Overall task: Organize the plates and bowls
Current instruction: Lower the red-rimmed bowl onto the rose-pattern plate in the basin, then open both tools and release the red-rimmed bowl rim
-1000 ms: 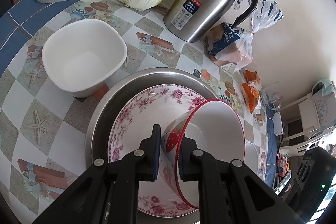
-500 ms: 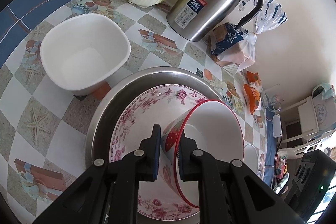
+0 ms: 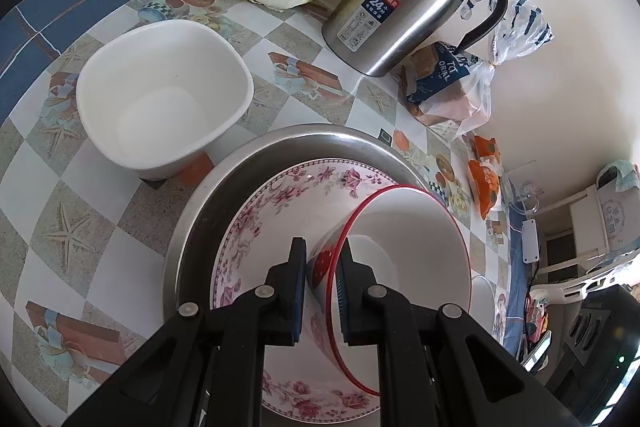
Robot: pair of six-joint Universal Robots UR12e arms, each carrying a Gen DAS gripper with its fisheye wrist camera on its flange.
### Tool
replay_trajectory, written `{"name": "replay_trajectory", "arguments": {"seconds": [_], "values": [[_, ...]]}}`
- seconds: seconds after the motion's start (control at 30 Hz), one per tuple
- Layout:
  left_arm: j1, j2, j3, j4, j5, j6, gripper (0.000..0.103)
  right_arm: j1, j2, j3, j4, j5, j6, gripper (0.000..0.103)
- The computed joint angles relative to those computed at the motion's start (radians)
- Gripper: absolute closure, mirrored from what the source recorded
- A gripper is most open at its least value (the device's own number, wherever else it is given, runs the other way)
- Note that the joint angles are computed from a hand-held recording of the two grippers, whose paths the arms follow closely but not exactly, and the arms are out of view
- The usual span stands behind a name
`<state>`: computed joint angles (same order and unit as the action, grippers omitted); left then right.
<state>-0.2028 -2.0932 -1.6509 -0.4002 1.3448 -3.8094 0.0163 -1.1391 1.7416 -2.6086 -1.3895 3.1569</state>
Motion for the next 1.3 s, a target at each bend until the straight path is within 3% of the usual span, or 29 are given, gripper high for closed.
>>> {"name": "replay_trajectory", "arguments": {"seconds": [0.57, 0.93, 1.3], "values": [[0.016, 0.001, -0.012, 0.021, -0.047, -0.034, 0.091, -0.002, 0.003, -0.001, -0.005, 0.017, 0.0, 0.066], [0.016, 0.005, -0.013, 0.024, -0.04, -0.029, 0.091, 0.002, 0.002, -0.001, -0.005, 0.004, -0.01, 0.066], [0.006, 0.033, -0.012, -0.011, 0.025, 0.035, 0.091, 0.009, -0.014, 0.003, -0.028, -0.037, -0.033, 0.066]]}}
